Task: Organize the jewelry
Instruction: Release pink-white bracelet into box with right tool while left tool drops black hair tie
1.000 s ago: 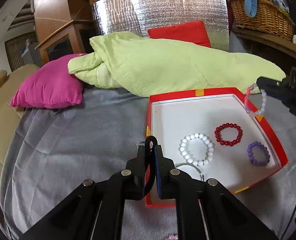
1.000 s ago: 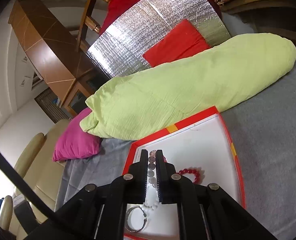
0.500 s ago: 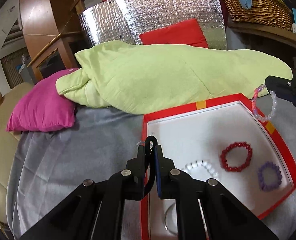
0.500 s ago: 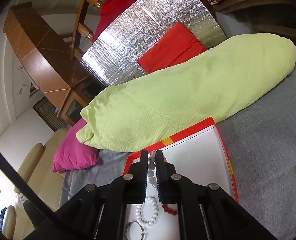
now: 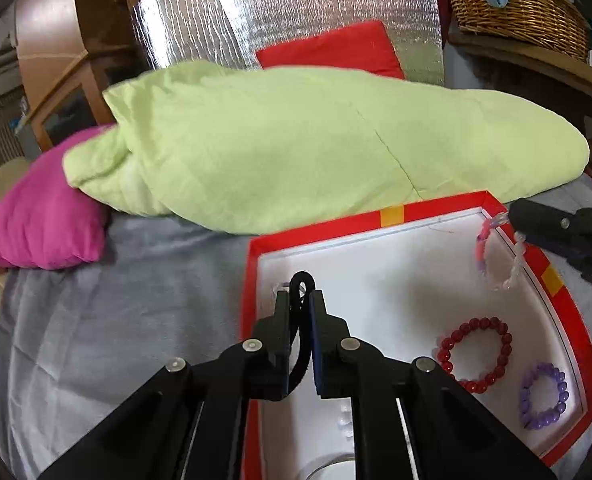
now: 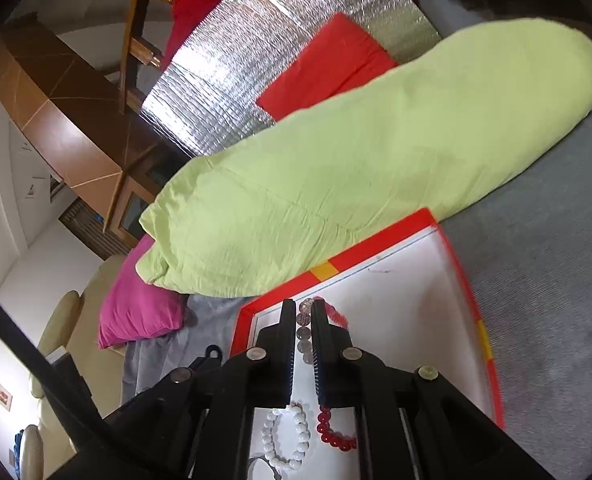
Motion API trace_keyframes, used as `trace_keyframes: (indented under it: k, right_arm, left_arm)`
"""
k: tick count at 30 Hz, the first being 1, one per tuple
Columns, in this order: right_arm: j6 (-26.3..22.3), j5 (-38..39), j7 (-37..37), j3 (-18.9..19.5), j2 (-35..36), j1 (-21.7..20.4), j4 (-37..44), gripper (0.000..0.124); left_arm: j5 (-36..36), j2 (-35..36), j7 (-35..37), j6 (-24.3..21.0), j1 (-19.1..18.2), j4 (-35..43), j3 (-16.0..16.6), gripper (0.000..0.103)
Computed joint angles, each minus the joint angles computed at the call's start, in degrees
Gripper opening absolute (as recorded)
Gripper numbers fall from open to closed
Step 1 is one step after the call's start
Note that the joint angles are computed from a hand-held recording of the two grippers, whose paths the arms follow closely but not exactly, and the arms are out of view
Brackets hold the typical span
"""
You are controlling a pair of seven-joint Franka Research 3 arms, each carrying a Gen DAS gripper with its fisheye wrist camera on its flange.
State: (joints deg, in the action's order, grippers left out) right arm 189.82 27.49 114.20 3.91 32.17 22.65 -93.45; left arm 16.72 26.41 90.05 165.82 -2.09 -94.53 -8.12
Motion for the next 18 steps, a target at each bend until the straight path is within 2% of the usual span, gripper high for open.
trace_keyframes:
  k: [4, 7, 9, 11, 13, 15, 16, 17, 18]
  right_arm:
    - [-1.5, -0.5, 0.2, 4.5, 2.8, -3.6, 3.3, 0.009]
    - [-2.2, -0.7, -0.1, 6.6, 4.3, -5.2, 5.0, 0.009]
    - [-2.8, -0.8, -0.1, 6.4, 5.0, -5.0, 6.1, 0.009]
    - [-3.5, -0.6, 0.1, 6.1, 5.8, -4.9, 6.9, 0.009]
    - [-4.0, 0.0, 0.6, 6.5, 6.1, -5.4, 7.0, 0.009]
    - [-3.4, 0.7, 0.9, 7.5, 6.1, -6.5, 6.4, 0.012]
    - [-2.6, 1.2, 1.3, 7.4, 5.8, -6.6, 5.7, 0.012]
    - [-2.8, 1.6, 1.9, 6.0, 5.3, -5.7, 5.2, 0.012]
    - [-3.1, 1.9, 2.7, 4.3, 4.9, -4.6, 4.7, 0.012]
  left_arm:
    - [-5.9, 2.4, 4.1, -4.4, 3.3, 3.4, -4.7, 0.01]
    - [-9.5, 3.3, 6.4, -6.0, 4.2, 4.7, -6.3, 0.01]
    - [-12.0, 4.0, 8.3, -7.0, 4.8, 5.5, -7.5, 0.01]
    - [-12.8, 4.4, 8.7, -7.6, 4.2, 5.9, -7.1, 0.011]
    - [-12.8, 5.1, 9.0, -8.3, 3.4, 7.0, -6.2, 0.019]
    - [-12.7, 4.9, 9.2, -7.5, 3.0, 6.4, -5.8, 0.034]
    - [-12.2, 4.6, 8.7, -6.8, 2.4, 5.9, -5.2, 0.038]
    - [-11.8, 4.5, 8.3, -6.5, 2.1, 5.8, -4.7, 0.045]
    - [-11.5, 4.2, 7.9, -6.1, 1.9, 5.5, -4.4, 0.046]
